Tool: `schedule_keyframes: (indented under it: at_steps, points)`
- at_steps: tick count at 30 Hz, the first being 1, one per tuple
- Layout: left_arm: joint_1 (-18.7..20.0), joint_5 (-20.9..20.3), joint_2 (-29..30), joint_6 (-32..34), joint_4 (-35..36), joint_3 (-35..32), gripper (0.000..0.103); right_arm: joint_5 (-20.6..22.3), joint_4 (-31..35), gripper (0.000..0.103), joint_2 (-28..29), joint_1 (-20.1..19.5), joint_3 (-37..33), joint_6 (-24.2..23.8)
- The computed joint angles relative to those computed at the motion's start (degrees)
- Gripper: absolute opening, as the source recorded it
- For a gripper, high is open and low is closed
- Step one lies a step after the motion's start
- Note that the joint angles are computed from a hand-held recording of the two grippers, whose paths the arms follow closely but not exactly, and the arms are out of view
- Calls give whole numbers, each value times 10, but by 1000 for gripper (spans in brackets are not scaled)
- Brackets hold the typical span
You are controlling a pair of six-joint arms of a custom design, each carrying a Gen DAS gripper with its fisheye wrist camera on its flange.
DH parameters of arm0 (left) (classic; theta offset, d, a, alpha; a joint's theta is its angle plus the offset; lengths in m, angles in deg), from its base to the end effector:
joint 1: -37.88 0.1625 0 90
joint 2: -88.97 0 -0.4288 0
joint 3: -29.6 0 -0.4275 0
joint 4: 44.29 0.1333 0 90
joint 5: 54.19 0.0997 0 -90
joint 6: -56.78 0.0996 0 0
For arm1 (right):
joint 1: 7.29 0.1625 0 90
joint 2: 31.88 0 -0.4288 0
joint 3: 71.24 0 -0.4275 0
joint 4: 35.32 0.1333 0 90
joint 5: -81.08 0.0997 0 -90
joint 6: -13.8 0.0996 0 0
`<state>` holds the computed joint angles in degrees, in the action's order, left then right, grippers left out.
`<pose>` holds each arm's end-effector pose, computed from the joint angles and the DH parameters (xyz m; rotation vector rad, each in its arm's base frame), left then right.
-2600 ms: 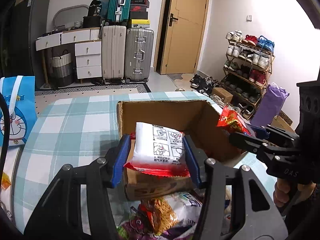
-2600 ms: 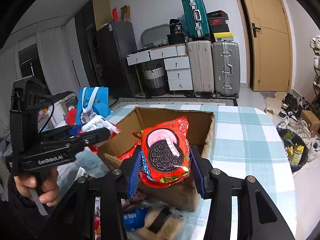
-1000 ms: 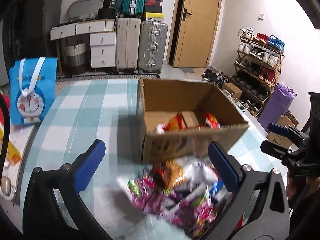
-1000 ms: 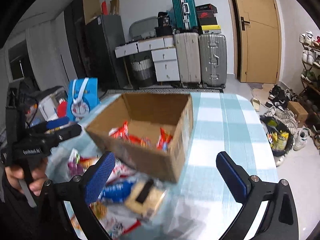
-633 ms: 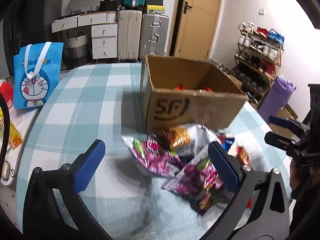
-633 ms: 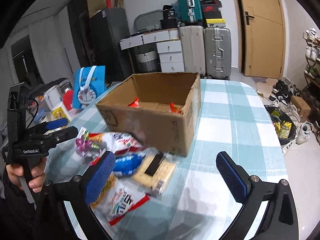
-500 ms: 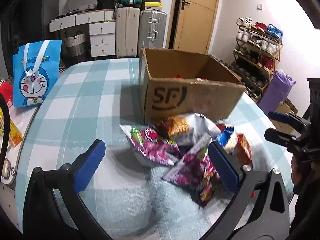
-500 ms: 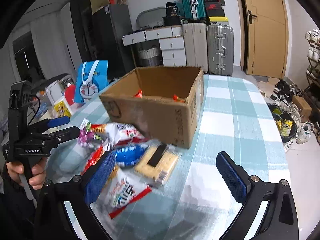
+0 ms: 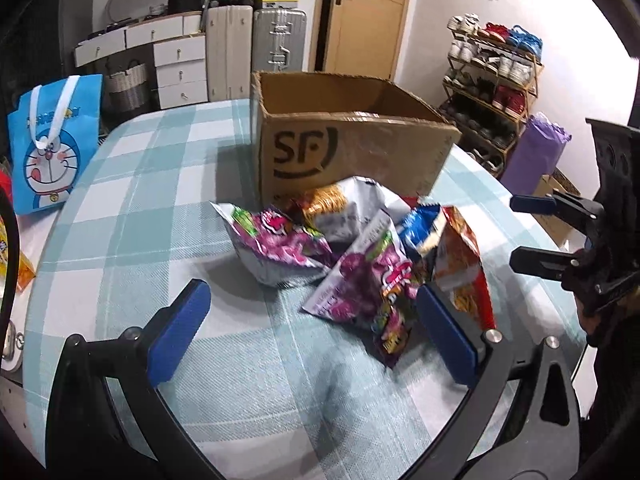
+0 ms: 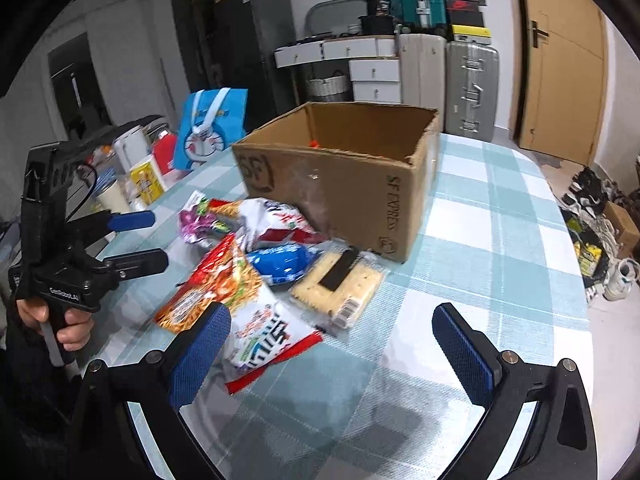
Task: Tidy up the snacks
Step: 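Withdraw both tools from the box toward the remaining snacks, then grasp the noodle snack bag with the right gripper while the left grasps the purple candy bag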
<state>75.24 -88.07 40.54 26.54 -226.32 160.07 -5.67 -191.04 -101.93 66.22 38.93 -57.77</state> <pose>-0.2278 -0.4457 0.0225 0.3465 2.3097 -0.9759 -0.0388 -0.6206 0.2435 1.3227 -2.4971 0.5173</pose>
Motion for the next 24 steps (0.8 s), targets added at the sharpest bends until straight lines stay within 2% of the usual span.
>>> schedule_keyframes:
  at_steps: [13, 24]
  points:
    - [10, -25, 13, 2, 22, -12, 103, -32, 18, 102, 6, 7, 18, -59]
    - [21, -32, 16, -1, 24, -16, 103, -49, 11, 102, 27, 11, 17, -47]
